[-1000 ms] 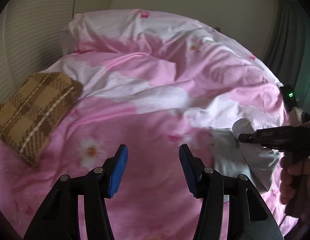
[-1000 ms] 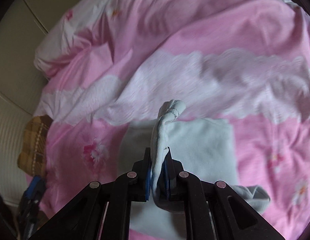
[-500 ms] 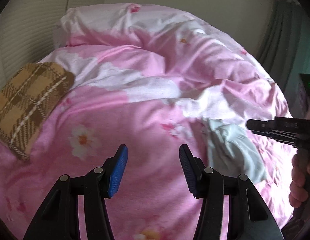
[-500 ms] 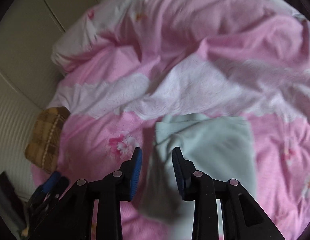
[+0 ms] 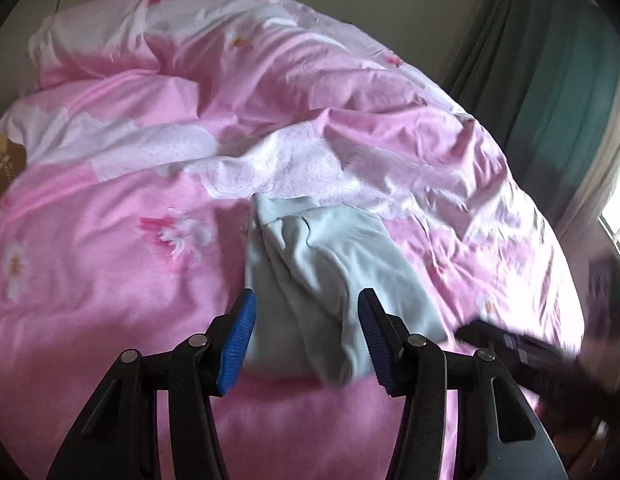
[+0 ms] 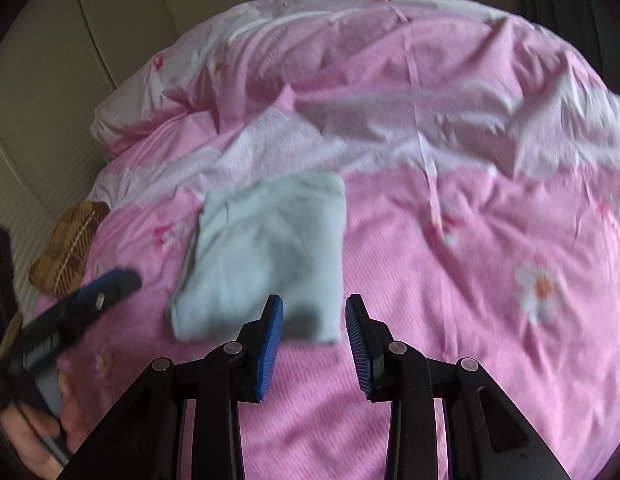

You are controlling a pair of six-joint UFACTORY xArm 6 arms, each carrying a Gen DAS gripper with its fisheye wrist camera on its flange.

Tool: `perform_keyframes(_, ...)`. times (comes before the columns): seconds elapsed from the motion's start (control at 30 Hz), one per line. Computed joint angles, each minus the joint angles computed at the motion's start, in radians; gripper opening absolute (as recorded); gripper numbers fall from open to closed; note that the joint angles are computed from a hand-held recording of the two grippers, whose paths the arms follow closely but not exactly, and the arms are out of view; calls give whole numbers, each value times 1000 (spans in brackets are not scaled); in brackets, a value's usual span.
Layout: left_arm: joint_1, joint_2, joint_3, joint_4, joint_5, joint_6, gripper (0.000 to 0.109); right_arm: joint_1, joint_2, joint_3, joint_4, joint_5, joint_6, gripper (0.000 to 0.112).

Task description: Fold small clothes

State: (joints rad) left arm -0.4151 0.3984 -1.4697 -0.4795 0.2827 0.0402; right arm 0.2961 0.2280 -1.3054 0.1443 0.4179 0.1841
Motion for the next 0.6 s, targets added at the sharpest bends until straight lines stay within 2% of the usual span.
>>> perform_keyframes(0.1,15,84,-115,-27,50,-10,36,-6,-23,65,67,-57,-39,34)
perform_keyframes(0.17,20,133,-181,-16,72,-25,34,-6,-27,92,43,-108,-10,34)
perform_keyframes(0.27,24,205,-281,32,118,-65,34,-18,-24,123,-14,-188,64,34)
perform_keyframes(0.33,27,247,-339,97,150,-123,34,-28,-4,117,-1,-219,77,34)
perform_keyframes(0.47,37,313,-428,134,195,-170,30,-35,37,81,102,-228,12,34)
perform_keyframes(0.6,46,355,-485,165,214,-206,26,-37,60,60,133,-237,-23,34)
